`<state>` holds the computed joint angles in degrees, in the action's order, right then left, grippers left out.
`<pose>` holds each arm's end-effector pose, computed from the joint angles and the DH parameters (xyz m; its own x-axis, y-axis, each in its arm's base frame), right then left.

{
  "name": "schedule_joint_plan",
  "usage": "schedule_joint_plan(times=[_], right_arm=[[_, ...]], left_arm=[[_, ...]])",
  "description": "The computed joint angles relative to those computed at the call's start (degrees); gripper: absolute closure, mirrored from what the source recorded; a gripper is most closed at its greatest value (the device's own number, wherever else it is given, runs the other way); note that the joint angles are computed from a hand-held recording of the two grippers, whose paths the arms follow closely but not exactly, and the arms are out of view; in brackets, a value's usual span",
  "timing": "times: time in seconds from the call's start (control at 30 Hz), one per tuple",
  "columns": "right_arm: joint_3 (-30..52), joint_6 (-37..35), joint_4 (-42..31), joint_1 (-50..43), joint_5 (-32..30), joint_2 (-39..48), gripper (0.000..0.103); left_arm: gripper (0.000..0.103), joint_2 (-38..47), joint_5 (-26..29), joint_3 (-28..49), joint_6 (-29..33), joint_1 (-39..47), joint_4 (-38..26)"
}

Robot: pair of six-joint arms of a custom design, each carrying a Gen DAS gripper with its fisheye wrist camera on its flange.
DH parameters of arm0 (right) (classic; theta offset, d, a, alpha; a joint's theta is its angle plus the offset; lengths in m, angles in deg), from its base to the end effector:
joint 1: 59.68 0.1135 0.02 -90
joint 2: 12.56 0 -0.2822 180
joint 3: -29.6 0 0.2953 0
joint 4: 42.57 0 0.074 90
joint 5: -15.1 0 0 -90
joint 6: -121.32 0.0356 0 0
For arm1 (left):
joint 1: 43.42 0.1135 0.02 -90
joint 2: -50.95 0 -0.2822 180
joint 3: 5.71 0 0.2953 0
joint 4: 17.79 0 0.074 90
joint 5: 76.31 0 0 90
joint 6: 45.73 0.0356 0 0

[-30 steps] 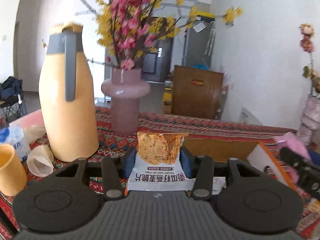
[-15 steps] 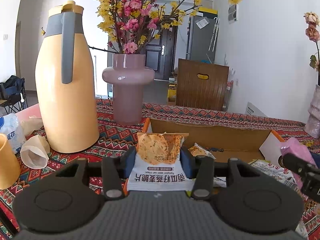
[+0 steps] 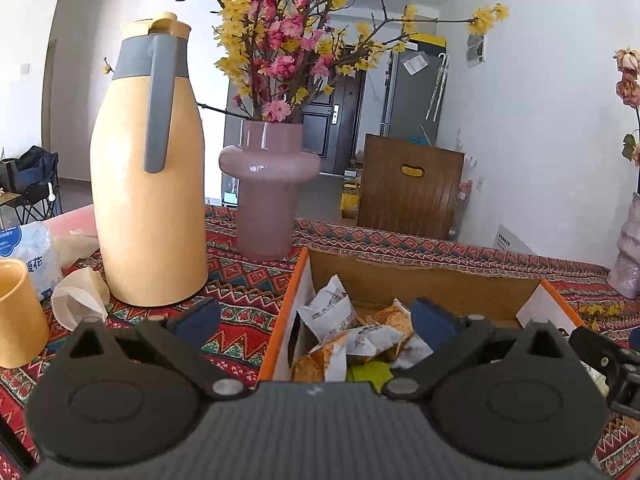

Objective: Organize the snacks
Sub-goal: 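Carry both packets over the cardboard box and open both grippers, then move both tools back toward the snack pile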

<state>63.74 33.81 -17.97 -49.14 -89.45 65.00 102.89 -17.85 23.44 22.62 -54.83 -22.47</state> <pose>0.2701 0.0593 0.1511 -0.3347 -0.0195 -0.9421 -0.3967 0.9098 0.1221 0.2104 -0.0235 0.1732 -0.3146 -0.2573 -0.9137 -0.4330 0.8955 -0.1031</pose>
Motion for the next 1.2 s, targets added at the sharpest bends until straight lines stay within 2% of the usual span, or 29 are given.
schedule_joint_plan(times=[0.2, 0.33, 0.53, 0.87, 1.07, 1.2], right_arm=[[0.22, 0.35, -0.12, -0.40, -0.12, 0.30, 0.000], [-0.11, 0.74, -0.05, -0.63, -0.53, -0.64, 0.000], [-2.31, 0.97, -2.49, -2.35, -2.59, -8.14, 0.000], [-8.57, -2.91, -16.59, -10.45, -11.02, -27.44, 0.000], [-11.68, -6.47, -25.86, -16.43, -16.22, -35.93, 0.000], [-13.42, -9.53, -30.60, -20.35, -19.50, -39.19, 0.000]], left_arm=[[0.000, -1.28, -0.29, -0.16, -0.59, -0.45, -1.10], [0.000, -3.92, 0.42, 0.94, -2.14, -1.07, -5.10], [0.000, -12.32, -3.95, 1.63, -4.17, -6.01, -13.83], [0.000, -26.07, -13.46, 0.92, -8.55, -18.15, -30.09], [0.000, -29.42, -18.60, -0.12, -14.85, -25.71, -40.05], [0.000, -31.67, -19.50, -2.03, -20.51, -29.88, -46.68]])
